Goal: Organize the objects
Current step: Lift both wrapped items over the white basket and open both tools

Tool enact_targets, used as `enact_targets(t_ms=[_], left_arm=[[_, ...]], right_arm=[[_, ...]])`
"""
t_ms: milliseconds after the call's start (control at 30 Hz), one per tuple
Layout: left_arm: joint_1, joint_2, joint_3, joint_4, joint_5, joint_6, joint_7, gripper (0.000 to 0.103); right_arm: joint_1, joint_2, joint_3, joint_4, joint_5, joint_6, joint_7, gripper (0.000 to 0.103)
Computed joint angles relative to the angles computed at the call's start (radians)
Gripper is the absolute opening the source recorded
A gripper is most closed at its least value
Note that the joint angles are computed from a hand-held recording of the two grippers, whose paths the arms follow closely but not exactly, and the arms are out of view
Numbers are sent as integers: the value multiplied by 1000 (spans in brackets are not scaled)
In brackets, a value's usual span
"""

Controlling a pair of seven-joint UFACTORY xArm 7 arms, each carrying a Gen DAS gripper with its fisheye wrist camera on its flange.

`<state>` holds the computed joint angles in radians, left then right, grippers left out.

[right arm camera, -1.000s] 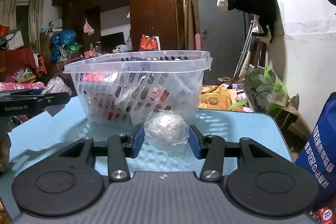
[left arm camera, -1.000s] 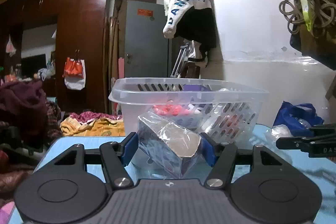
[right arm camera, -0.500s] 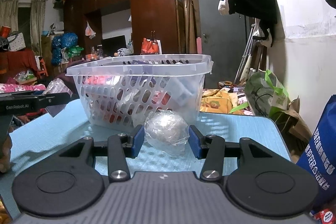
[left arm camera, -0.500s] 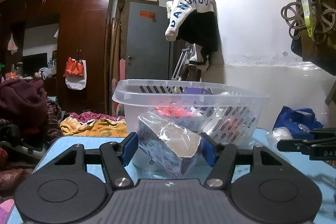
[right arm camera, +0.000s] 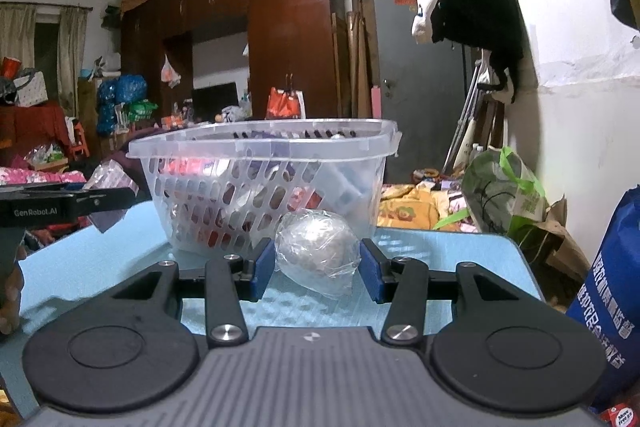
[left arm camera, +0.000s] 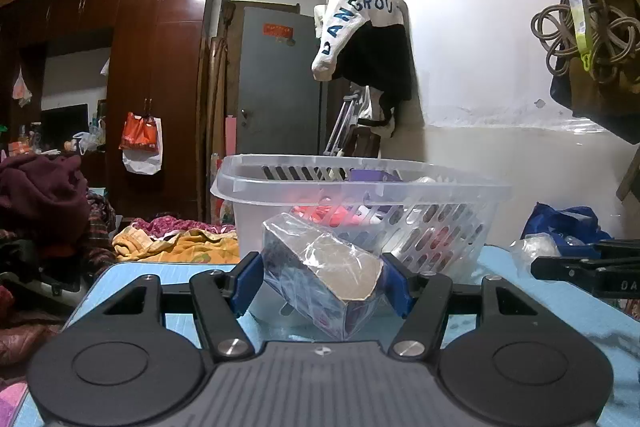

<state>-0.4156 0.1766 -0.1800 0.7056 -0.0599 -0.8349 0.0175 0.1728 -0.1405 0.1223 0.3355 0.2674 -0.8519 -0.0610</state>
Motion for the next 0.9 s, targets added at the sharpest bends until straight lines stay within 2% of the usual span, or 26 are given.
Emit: enact_targets(t_ms=[133, 167, 200, 267, 333, 433, 500, 600, 667, 700, 733, 767, 800, 833, 900], left_arm=[[17, -1, 0, -15, 49, -49, -38, 67], [31, -3, 0, -22, 87, -71, -71, 67], [41, -6, 0, -28, 114, -94, -98, 67], [56, -12, 2, -39, 164, -156, -140, 67], [63, -28, 0, -24, 198, -168, -170, 67], [58, -66, -5, 42, 225, -89, -190, 67], [51, -72, -8, 108, 218, -1, -198, 67], [48, -38, -11, 241, 229, 177, -233, 67], [55, 5, -16, 329, 251, 275, -261, 67], [74, 32, -27, 379, 295, 332, -299, 67], [87, 49, -37, 408, 314, 372, -319, 68], [77, 65, -30, 431, 291, 398, -308, 69], [34, 83, 4, 453, 226, 414, -266, 78], [6, 91, 27, 461, 172, 425, -233, 89], [-28, 102, 56, 473, 100, 456, -186, 91]], right_arm=[[1, 7, 0, -4, 2, -30, 3, 49], [3, 10, 2, -7, 4, -51, 4, 49], [6, 22, 5, -16, 13, -113, 14, 49], [2, 11, -21, -36, -63, -182, 92, 49], [-3, -34, -34, -31, -116, -167, 131, 49], [-6, -84, -3, 49, -73, -79, 61, 49], [-14, -85, 2, 140, -68, 25, 26, 49], [-31, -20, 2, 302, -45, 185, -25, 49], [-29, 36, 22, 395, 82, 259, -149, 49], [-56, 67, 60, 449, 159, 301, -228, 49], [-51, 88, 56, 480, 195, 329, -265, 52], [-40, 104, 38, 500, 189, 353, -265, 55], [-30, 119, 22, 515, 179, 369, -268, 67], [-22, 137, 22, 524, 211, 343, -308, 82], [13, 161, 15, 527, 282, 265, -382, 100]])
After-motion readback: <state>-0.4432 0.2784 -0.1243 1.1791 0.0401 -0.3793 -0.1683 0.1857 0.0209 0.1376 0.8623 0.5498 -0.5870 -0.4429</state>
